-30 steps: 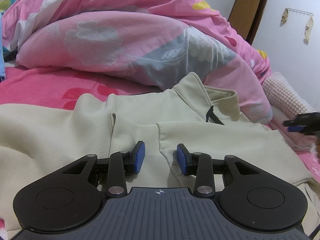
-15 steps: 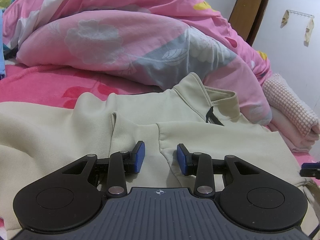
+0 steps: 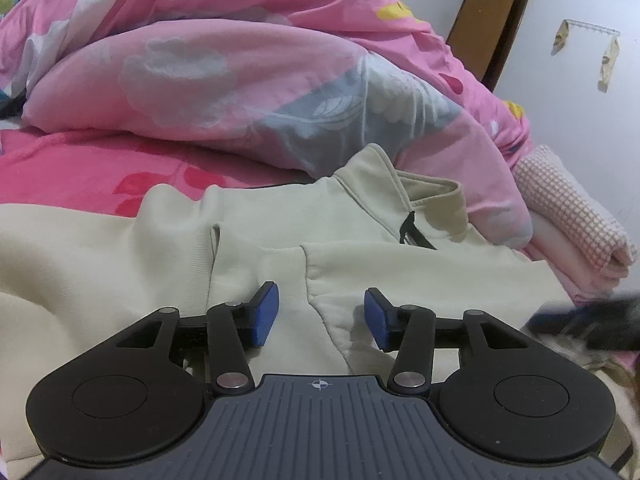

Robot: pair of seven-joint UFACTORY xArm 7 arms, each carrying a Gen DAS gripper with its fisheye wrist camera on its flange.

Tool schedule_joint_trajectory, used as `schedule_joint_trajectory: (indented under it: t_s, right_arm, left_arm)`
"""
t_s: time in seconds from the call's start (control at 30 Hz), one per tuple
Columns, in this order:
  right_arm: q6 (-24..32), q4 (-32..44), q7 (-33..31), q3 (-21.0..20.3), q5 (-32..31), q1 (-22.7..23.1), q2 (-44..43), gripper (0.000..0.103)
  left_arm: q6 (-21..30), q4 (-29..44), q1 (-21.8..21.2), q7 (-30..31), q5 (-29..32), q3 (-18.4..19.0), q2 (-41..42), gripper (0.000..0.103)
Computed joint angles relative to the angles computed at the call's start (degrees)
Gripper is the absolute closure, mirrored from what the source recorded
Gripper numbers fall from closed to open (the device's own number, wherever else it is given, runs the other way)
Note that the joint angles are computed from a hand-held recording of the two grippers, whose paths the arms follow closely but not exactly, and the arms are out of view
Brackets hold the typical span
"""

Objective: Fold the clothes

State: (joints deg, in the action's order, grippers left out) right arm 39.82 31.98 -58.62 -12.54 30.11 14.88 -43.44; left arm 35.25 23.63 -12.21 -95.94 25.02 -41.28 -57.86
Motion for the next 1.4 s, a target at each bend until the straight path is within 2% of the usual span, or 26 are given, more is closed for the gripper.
schedule_joint_trajectory:
  t_s: [0.1, 0.13, 0.17, 0.27, 0.33, 0.37, 0.4, 0.47, 0.57, 0.67, 0.8, 0.9, 1.07, 1.2, 1.4]
  right_arm:
    - [-2.86, -2.98, 3.05, 4.03, -1.31, -0.69, -1.44, 0.066]
    - [-2.54, -3.07, 4.51, 4.4, -1.46, -0.46, -1.8, 0.066]
    - [-0.28, -1.82, 5.85, 2.88, -0.23, 0.59, -2.2, 0.066]
    - [-0.32, -3.75, 4.48, 0.75, 3.65, 4.13, -7.01, 0.066]
    - [2.86, -5.21, 4.5, 1.24, 2.31, 4.73, -7.86, 0.066]
    - [4.61, -6.24, 4.94, 2.51, 0.63, 4.28, -7.7, 0.057]
    - [5.7, -6.62, 5.36, 3.63, -0.49, 4.15, -7.49, 0.056]
    - [5.58, -4.84, 6.13, 5.0, -0.87, 4.73, -7.2, 0.057]
    - [4.24, -2.44, 7.22, 6.84, -1.36, 5.81, -6.61, 0.059]
    - [-4.51, -3.0, 8.87, 8.26, 0.61, 7.82, -4.48, 0.059]
    - [-4.11, -1.19, 14.32, 10.12, -2.66, 7.24, 4.8, 0.056]
    - [-3.46, 2.1, 17.41, 11.45, -4.2, 7.08, 6.73, 0.055]
    - [-9.04, 4.75, 19.52, 11.63, -1.81, 9.24, 12.73, 0.055]
    - [-13.05, 6.69, 21.43, 12.44, -0.88, 9.78, 18.99, 0.049]
    - [-13.73, 8.18, 28.21, 12.15, -0.02, 7.17, 17.39, 0.049]
  left_arm:
    - [2.23, 0.35, -2.98, 1.31, -1.39, 1.35, -1.07, 0.053]
    - [3.01, 0.47, -4.07, 1.74, -1.92, 1.71, -1.7, 0.047]
    - [3.05, 0.09, -5.02, 1.4, -2.17, 1.6, -3.28, 0.039]
    - [4.8, 0.74, -5.57, 1.66, -1.75, -0.73, -6.01, 0.033]
    - [8.91, 3.93, -3.29, 4.73, -0.67, -3.46, -2.53, 0.033]
    - [13.36, 6.74, -1.74, 6.81, -0.85, -5.04, 1.12, 0.034]
    - [16.98, 8.98, -0.94, 8.76, -1.2, -5.72, 4.71, 0.033]
    - [19.06, 10.38, -1.04, 9.12, -0.53, -5.84, 7.71, 0.033]
    - [19.23, 10.11, -2.67, 7.73, 0.77, -4.38, 8.23, 0.033]
    - [19.13, 9.43, -4.3, 6.54, 1.55, -3.01, 8.31, 0.033]
    - [19.6, 9.18, -5.63, 5.44, 2.48, -2.35, 8.72, 0.033]
    - [19.5, 8.96, -6.35, 4.75, 3.05, -1.68, 9.02, 0.033]
    - [19.56, 8.66, -7.38, 4.11, 3.66, -0.86, 9.09, 0.032]
    - [19.11, 8.19, -7.97, 3.84, 3.88, -0.07, 8.83, 0.032]
    - [18.54, 7.79, -8.3, 3.55, 3.9, 0.42, 8.6, 0.031]
